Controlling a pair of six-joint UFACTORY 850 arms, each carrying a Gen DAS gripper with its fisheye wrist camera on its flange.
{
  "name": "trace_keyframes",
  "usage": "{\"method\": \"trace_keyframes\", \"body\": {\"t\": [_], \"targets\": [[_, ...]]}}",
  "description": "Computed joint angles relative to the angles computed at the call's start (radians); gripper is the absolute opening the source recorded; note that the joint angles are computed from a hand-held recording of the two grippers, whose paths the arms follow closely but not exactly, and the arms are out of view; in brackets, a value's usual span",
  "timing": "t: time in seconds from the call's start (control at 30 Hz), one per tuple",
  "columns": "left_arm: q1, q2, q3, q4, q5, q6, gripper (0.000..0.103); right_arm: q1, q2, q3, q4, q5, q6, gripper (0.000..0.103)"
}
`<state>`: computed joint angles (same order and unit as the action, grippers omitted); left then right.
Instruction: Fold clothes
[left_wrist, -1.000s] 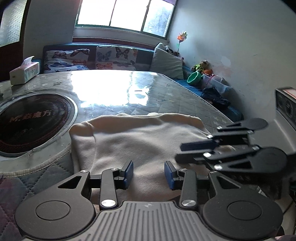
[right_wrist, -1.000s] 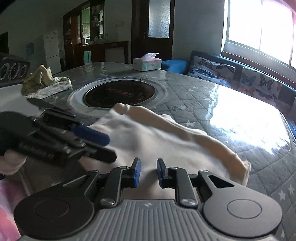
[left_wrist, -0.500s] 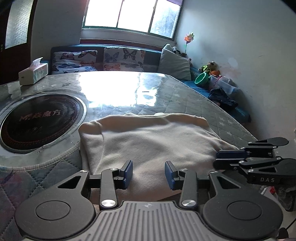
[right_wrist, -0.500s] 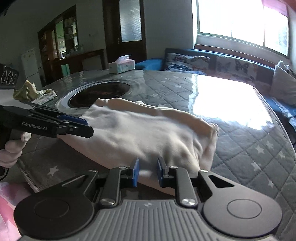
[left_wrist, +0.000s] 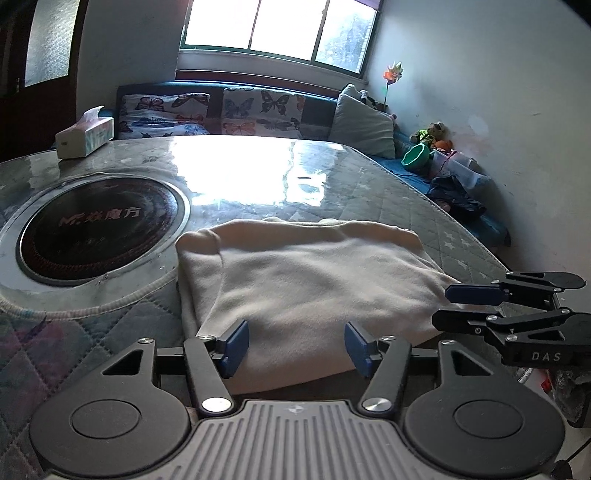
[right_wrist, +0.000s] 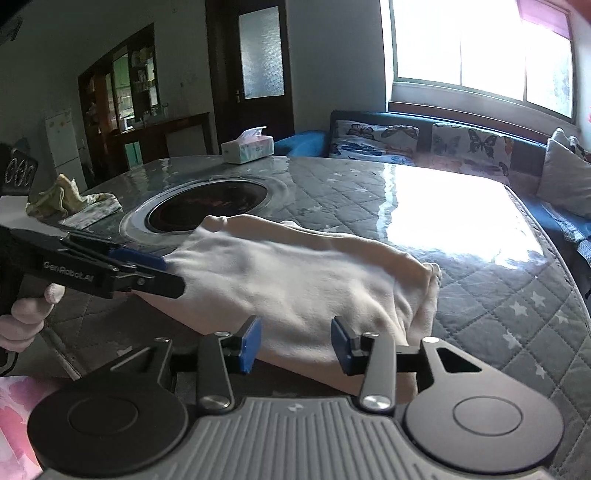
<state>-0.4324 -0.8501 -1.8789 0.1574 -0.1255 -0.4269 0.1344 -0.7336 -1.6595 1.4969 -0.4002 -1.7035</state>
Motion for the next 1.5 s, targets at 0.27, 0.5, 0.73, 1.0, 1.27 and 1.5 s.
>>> {"method": "trace_keyframes", "body": {"t": [0.27, 0.5, 0.73, 1.0, 1.27, 1.5], "targets": [[0.004, 0.015, 0.031, 0.180, 0.003, -0.193, 0.060, -0.009, -0.018, -0.011, -0.109, 0.016, 0.157, 0.042], [0.008, 0.025, 0.039, 0.214, 0.013, -0.243, 0.061, -0.012, -0.006, -0.004, -0.059, 0.025, 0.113, 0.042], [0.010, 0.022, 0.039, 0.142, -0.003, -0.178, 0.061, -0.021, -0.008, -0.002, -0.091, 0.014, 0.173, 0.042], [0.012, 0.020, 0.035, 0.140, -0.004, -0.195, 0.061, -0.030, -0.023, -0.021, -0.016, 0.020, 0.124, 0.046], [0.012, 0.019, 0.026, 0.067, -0.012, -0.119, 0.061, -0.032, -0.035, -0.056, -0.087, 0.010, 0.187, 0.045], [0.017, 0.018, 0.016, 0.305, -0.023, -0.377, 0.066, -0.022, -0.105, -0.162, -0.179, -0.031, 0.288, 0.045]]}}
